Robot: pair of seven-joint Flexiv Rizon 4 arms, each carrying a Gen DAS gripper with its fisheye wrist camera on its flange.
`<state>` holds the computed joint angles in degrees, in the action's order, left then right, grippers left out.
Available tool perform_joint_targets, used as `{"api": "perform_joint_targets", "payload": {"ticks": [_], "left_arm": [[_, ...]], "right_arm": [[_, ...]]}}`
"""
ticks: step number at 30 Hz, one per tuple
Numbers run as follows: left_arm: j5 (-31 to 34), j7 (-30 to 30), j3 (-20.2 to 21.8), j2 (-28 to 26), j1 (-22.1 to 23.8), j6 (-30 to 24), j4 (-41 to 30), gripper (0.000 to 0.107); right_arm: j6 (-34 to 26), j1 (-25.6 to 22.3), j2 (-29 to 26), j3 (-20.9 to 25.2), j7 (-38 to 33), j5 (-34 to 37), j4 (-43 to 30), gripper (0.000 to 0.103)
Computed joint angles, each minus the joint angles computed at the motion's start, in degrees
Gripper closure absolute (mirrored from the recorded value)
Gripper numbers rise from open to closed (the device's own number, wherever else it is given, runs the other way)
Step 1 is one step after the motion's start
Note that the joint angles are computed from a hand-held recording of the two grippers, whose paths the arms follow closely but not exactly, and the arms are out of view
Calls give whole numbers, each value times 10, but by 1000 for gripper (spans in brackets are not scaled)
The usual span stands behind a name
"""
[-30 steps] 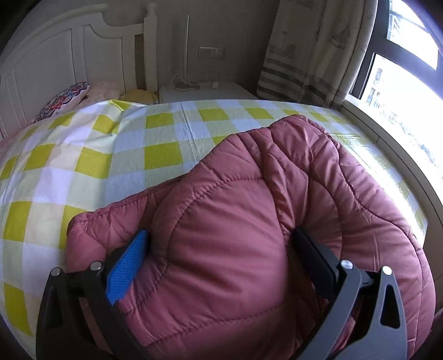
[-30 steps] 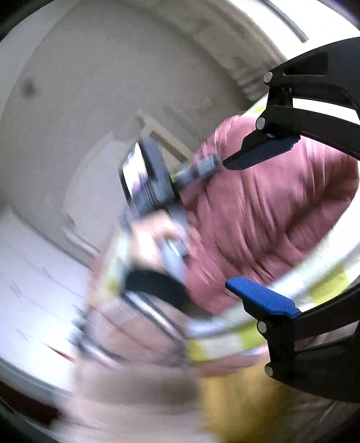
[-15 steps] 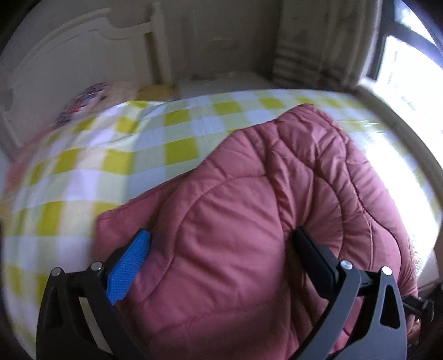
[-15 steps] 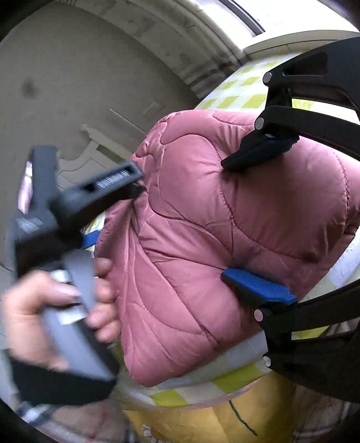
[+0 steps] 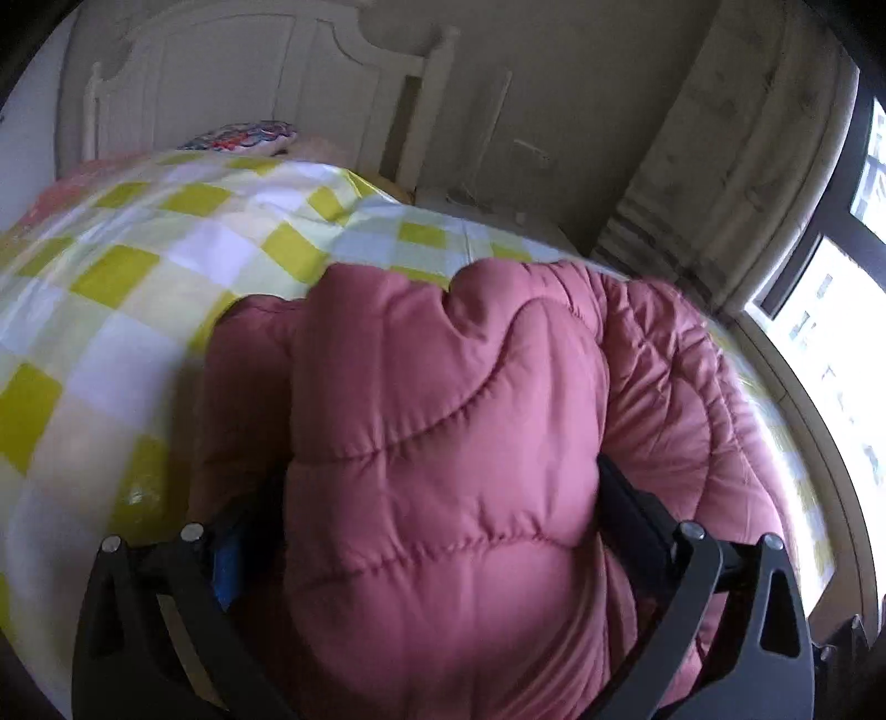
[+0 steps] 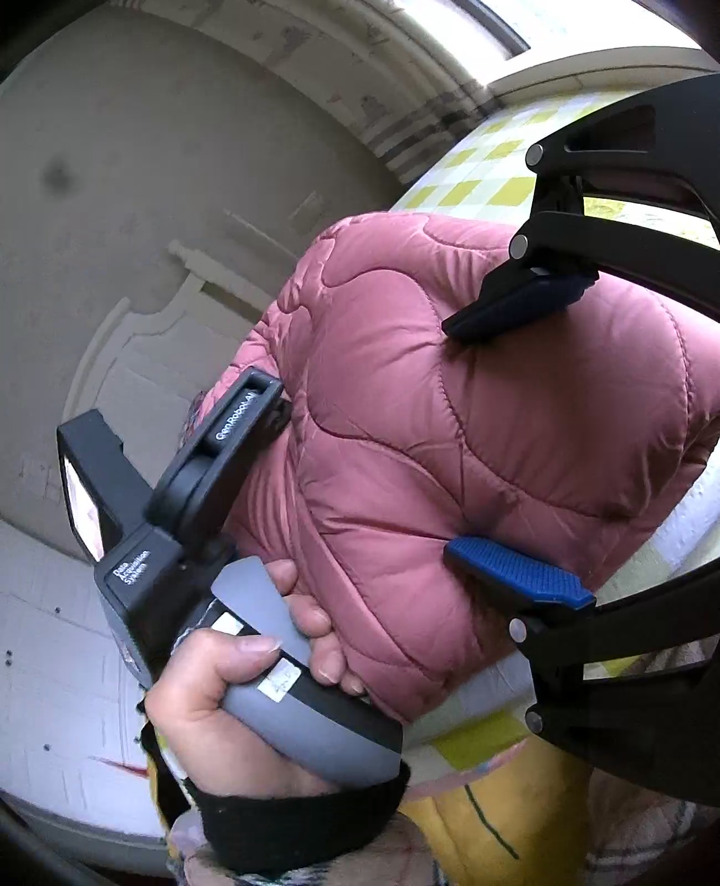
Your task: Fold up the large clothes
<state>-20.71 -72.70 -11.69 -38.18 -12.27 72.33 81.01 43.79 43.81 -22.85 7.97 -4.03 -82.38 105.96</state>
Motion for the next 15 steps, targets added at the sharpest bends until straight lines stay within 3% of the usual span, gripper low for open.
{"api": "perform_joint_targets", "payload": {"ticks": [3,6,8,15], "left_arm": [[50,-15,44,1,-34,20,-5,6],[46,-17,31,-1,-25,14,-7,6],[40,-13,21,-3,-18,7,-10,6],[34,-1,12,-6,-8,13,-5,6]], "right_arm": [[100,-43,37,-2,46,-36,24,44],[89,-68,75,-4,100,-72,41,44],[99,-94,84,-4,95,-61,35,44],[174,-151,22,-37,90,13,-68,45]]}}
